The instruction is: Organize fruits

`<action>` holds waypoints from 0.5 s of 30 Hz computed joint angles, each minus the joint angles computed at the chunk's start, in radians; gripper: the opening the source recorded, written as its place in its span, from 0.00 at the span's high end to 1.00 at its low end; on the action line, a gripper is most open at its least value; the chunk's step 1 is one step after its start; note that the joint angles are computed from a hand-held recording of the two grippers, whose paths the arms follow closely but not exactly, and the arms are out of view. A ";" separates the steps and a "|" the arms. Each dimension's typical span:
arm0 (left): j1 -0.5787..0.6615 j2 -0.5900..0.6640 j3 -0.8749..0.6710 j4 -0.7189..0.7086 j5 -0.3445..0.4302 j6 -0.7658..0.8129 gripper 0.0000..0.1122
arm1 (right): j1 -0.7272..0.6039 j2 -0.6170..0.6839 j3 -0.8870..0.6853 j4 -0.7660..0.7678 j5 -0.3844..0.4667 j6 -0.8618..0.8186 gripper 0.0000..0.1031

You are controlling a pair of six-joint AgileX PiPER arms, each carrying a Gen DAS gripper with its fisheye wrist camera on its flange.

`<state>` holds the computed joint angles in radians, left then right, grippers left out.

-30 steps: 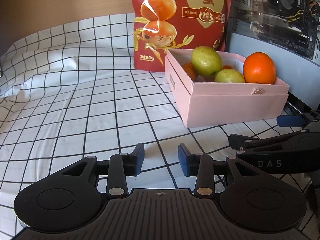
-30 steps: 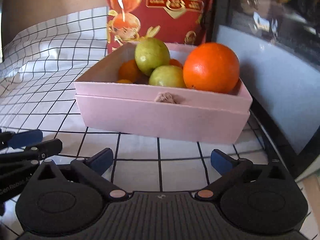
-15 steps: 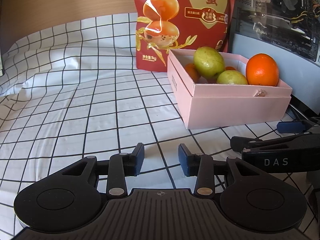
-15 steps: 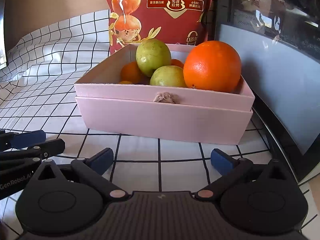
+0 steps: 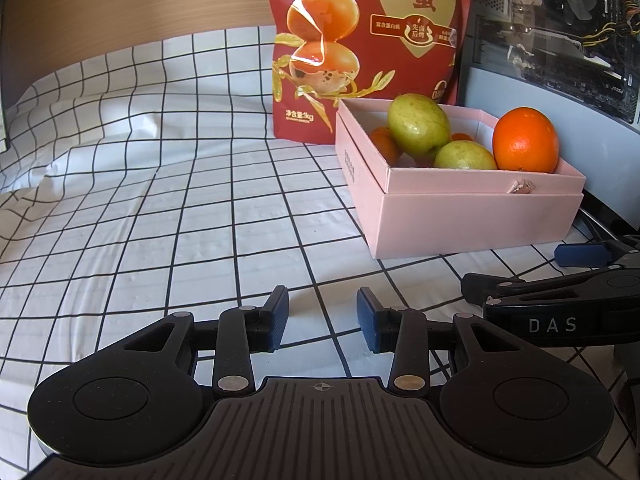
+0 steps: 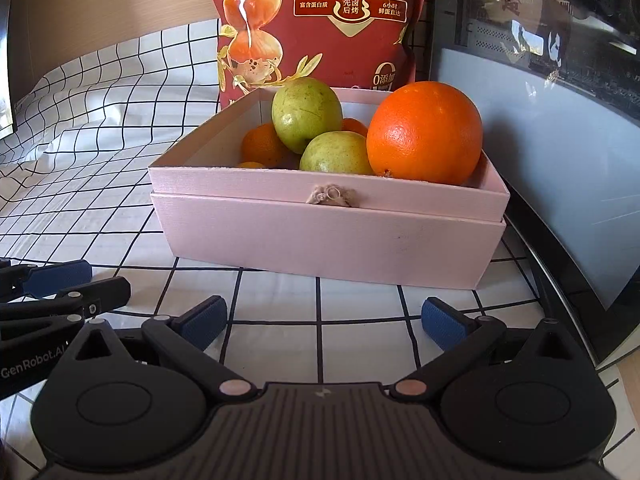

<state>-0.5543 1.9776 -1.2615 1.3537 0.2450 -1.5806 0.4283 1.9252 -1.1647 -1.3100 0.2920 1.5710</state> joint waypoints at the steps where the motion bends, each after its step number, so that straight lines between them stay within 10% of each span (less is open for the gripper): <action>1: 0.000 0.000 0.000 0.000 0.000 0.000 0.62 | 0.000 0.000 0.000 -0.001 0.000 0.001 0.00; 15: 0.000 0.000 0.000 -0.001 0.000 0.001 0.62 | 0.000 -0.001 0.002 -0.004 0.000 0.005 0.00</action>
